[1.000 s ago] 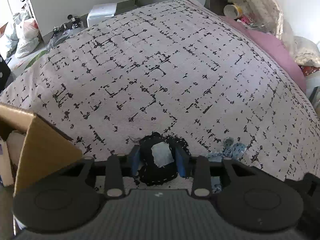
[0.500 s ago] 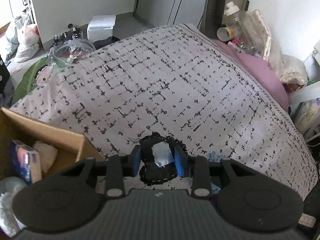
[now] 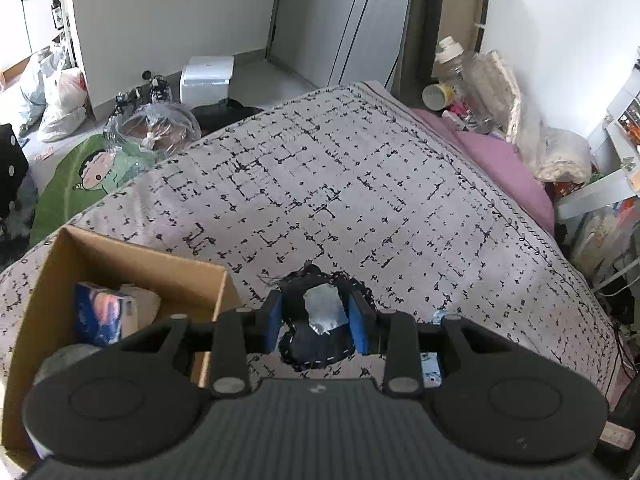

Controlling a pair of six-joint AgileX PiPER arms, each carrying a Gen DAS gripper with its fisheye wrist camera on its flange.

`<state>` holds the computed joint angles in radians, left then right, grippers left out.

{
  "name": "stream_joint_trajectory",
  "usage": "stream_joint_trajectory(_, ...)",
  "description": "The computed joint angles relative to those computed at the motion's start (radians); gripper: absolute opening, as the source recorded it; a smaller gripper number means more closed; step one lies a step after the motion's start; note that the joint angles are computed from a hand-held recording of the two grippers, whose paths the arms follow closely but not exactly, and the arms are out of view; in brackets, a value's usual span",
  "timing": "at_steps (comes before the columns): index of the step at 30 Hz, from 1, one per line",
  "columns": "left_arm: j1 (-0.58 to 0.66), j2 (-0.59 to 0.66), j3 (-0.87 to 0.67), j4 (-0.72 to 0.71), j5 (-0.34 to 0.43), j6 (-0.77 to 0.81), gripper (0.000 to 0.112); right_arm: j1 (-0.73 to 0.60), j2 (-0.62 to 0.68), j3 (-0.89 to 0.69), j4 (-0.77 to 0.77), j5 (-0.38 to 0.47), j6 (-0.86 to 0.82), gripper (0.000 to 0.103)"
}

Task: Organize soft objects
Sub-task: 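Grasp the black plush with the left gripper while the right gripper grasps the blue bunny plush, then carry the black plush with the left gripper while the right gripper carries the bunny to the box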

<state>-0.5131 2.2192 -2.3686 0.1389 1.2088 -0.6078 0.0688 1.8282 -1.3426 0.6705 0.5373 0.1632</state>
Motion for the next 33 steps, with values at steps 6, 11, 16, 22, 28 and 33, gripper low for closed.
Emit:
stream_joint_trajectory(6, -0.001, -0.128, 0.179, 0.027, -0.072, -0.019, 0.034, 0.017, -0.101, 0.069, -0.034, -0.043, 0.012, 0.010)
stream_joint_trajectory(11, 0.004, -0.223, 0.297, 0.039, -0.117, -0.033, 0.034, 0.020, -0.166, 0.120, -0.032, -0.066, 0.005, 0.010)
stream_joint_trajectory(16, 0.008, -0.298, 0.382, 0.046, -0.147, -0.036, 0.034, 0.041, -0.235, 0.174, -0.025, -0.116, -0.016, 0.010)
stream_joint_trajectory(22, 0.017, -0.376, 0.477, 0.059, -0.182, -0.042, 0.034, 0.058, -0.303, 0.240, 0.006, -0.157, -0.043, 0.010)
stream_joint_trajectory(28, 0.034, -0.441, 0.558, 0.053, -0.212, -0.038, 0.034, 0.071, -0.375, 0.302, 0.076, -0.192, -0.122, 0.010)
stream_joint_trajectory(33, 0.061, -0.490, 0.615, 0.009, -0.234, -0.010, 0.034, 0.099, -0.433, 0.339, 0.072, -0.211, -0.122, 0.010)
